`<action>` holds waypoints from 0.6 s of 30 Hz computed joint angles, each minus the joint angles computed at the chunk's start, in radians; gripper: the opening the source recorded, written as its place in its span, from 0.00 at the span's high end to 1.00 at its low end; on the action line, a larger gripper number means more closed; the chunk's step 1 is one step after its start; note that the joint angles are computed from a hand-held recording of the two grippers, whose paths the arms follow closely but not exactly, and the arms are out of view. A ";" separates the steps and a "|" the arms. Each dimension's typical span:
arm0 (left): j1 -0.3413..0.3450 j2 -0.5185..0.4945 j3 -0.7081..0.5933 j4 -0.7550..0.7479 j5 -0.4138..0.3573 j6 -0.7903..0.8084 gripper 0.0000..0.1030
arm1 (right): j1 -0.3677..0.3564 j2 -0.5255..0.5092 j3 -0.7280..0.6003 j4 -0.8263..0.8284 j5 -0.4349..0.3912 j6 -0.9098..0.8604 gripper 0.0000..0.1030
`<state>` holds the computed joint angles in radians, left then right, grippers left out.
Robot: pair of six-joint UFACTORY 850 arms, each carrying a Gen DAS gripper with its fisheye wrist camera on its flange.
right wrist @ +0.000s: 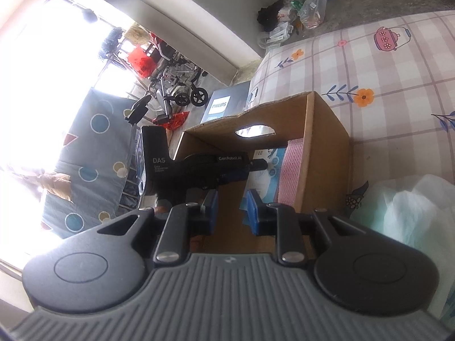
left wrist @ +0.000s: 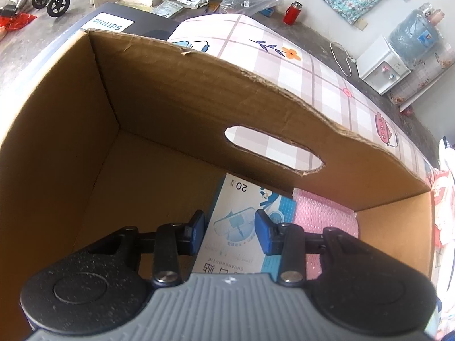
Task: Organize soft objects
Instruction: 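Lower the bandage box beside the sponge and open the left tool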
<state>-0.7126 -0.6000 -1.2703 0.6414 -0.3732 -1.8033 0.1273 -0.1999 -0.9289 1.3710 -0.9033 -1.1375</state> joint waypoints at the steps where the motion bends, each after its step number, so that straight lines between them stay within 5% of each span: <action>1: 0.000 0.001 0.002 0.012 0.001 -0.014 0.61 | 0.001 0.002 0.004 0.001 0.003 -0.002 0.79; 6: -0.007 0.006 0.011 0.060 -0.006 -0.082 0.61 | 0.002 0.010 0.028 0.020 0.018 -0.012 0.78; 18: -0.105 0.129 0.058 0.233 -0.198 -0.277 0.47 | -0.052 0.076 0.124 0.081 0.005 -0.059 0.71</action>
